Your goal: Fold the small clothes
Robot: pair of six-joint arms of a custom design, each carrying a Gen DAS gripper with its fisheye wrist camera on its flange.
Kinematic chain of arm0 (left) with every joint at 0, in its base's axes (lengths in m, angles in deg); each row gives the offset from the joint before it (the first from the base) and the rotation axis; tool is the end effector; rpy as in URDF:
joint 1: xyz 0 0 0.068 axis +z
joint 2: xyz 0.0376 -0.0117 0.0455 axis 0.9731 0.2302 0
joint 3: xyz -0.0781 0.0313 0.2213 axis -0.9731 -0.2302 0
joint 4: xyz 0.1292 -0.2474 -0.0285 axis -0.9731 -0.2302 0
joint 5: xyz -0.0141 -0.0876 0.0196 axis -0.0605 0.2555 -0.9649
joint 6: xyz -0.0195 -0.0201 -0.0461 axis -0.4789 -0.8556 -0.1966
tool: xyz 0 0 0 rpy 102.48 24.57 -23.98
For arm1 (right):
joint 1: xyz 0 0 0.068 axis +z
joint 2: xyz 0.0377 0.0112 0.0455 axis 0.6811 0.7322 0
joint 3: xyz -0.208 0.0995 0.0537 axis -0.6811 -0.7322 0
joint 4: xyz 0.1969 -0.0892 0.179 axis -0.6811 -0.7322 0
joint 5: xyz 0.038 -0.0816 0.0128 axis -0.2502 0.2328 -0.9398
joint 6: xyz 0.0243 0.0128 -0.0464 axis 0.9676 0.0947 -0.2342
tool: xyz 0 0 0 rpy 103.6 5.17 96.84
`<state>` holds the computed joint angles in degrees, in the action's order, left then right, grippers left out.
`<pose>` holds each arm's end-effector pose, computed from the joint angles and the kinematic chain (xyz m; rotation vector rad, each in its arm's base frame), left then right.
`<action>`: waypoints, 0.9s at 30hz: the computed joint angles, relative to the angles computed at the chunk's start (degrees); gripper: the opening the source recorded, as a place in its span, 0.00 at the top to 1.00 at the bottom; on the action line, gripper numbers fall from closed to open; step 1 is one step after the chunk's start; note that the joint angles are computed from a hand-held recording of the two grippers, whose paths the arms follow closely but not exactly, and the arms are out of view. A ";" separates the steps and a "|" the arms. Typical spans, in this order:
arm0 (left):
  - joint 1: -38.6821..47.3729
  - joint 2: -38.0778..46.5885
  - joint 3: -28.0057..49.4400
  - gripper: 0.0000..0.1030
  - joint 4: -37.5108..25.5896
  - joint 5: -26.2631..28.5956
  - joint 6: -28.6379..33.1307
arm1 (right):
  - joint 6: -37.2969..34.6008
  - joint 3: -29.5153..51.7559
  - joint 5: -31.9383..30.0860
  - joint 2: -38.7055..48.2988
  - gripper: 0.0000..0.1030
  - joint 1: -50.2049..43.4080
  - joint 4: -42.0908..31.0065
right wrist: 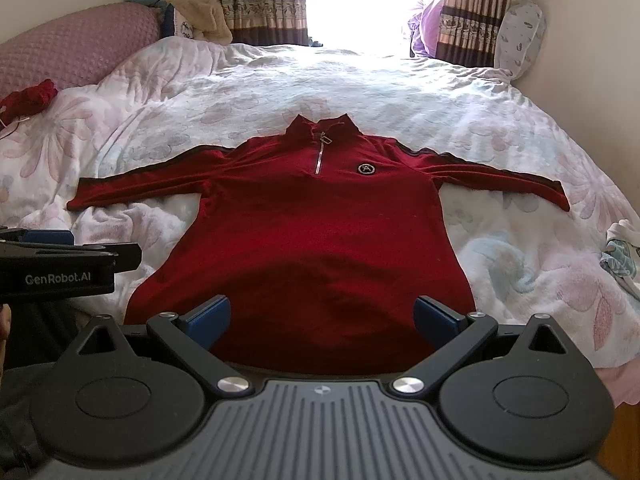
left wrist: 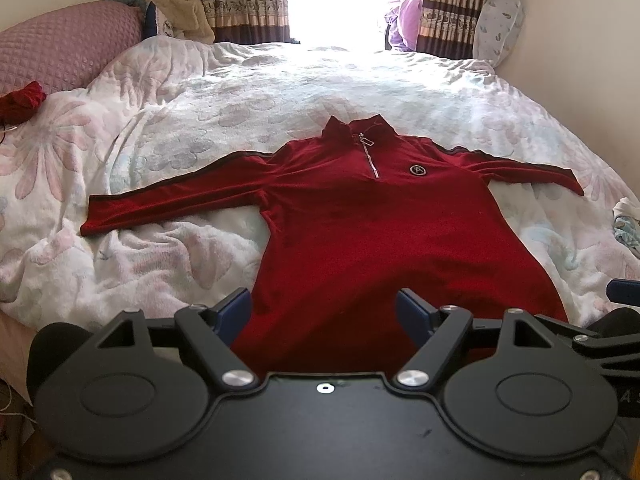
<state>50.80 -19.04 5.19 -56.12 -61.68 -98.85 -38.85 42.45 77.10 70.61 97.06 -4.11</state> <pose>0.2154 -0.0909 0.3132 -0.1181 2.3264 -0.0080 0.2061 0.2543 0.3172 -0.2536 2.3091 0.0727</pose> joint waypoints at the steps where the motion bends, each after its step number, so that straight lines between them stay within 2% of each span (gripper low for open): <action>1: -0.03 0.03 0.01 0.23 0.00 0.04 0.00 | -0.04 -0.18 0.07 -0.11 0.00 0.02 0.23; 22: -0.91 -0.39 -0.48 0.23 -0.36 -0.78 -0.43 | 0.10 0.02 0.28 0.18 0.00 0.19 -0.03; 27: 0.30 -0.73 -1.82 0.21 1.48 0.22 -0.38 | 0.10 -0.25 0.19 0.10 0.00 0.20 0.19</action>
<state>51.10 -19.77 3.37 -54.64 -61.45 -99.24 -38.74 42.20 77.30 70.70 97.25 -3.92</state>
